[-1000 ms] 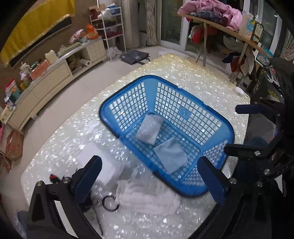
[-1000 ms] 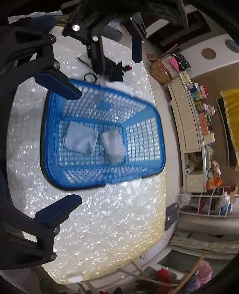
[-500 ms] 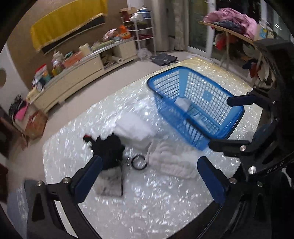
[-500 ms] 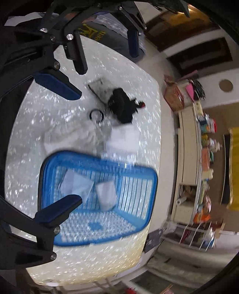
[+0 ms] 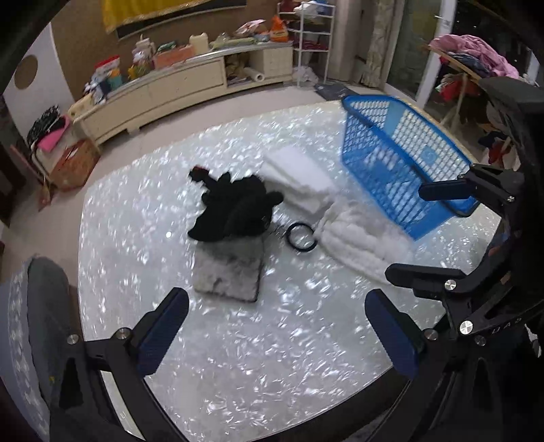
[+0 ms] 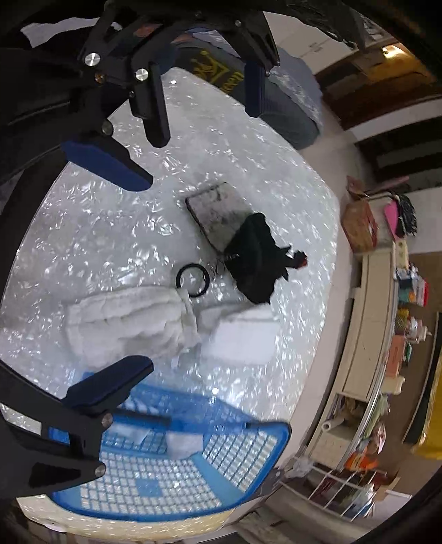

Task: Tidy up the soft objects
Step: 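Move both tools back over the remaining items on the table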

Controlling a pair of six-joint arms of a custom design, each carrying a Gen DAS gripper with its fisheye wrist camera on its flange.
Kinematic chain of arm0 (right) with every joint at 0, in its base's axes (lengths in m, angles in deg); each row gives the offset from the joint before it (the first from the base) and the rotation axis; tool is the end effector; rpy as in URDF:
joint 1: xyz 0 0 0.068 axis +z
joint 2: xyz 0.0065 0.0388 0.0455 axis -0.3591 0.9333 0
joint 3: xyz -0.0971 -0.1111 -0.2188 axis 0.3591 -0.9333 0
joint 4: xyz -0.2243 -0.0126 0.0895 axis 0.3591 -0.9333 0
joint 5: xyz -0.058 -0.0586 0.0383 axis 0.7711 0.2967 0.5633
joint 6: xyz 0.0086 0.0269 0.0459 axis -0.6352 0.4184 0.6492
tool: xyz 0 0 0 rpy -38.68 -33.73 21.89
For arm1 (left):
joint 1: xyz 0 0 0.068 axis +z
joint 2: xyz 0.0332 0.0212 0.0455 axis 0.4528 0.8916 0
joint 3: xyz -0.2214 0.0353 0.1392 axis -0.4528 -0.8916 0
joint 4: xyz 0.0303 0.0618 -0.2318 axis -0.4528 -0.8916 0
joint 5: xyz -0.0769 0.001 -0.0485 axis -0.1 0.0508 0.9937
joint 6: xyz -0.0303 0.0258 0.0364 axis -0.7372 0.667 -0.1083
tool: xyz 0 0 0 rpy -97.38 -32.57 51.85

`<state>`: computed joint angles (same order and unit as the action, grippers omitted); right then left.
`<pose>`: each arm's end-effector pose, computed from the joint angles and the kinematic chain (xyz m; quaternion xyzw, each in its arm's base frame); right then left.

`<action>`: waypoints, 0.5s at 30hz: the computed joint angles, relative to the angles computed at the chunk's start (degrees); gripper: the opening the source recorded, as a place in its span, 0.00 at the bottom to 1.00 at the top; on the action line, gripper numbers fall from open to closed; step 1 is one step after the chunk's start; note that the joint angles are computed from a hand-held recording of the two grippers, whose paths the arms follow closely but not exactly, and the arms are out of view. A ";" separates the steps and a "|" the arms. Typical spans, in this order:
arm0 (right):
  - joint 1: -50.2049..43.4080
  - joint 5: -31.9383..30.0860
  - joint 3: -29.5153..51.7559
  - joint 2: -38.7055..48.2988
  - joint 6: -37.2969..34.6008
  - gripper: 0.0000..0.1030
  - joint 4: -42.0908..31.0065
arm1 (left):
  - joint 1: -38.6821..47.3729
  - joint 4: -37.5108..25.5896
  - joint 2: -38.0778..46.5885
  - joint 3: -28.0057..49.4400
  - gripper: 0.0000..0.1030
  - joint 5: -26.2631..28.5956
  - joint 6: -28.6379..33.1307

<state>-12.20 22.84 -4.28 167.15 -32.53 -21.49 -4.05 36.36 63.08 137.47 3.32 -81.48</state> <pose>0.3572 0.0651 0.1984 -0.3602 0.9051 0.0925 0.2061 0.2783 -0.1585 0.2066 0.0467 0.9660 -0.0161 0.2538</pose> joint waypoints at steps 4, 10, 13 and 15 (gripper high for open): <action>1.98 1.71 0.09 2.94 -0.11 0.91 1.38 | 2.29 3.58 0.85 -3.52 1.00 2.38 0.39; 3.02 4.54 4.39 10.40 0.33 0.87 1.90 | 5.67 7.30 4.04 -5.31 1.00 4.90 1.60; 3.36 6.40 4.62 11.89 0.82 0.86 2.57 | 8.05 9.05 6.25 -5.31 1.00 6.36 2.97; 3.22 7.65 5.73 13.63 1.18 0.86 2.98 | 9.83 10.10 7.81 -5.10 1.00 7.36 3.88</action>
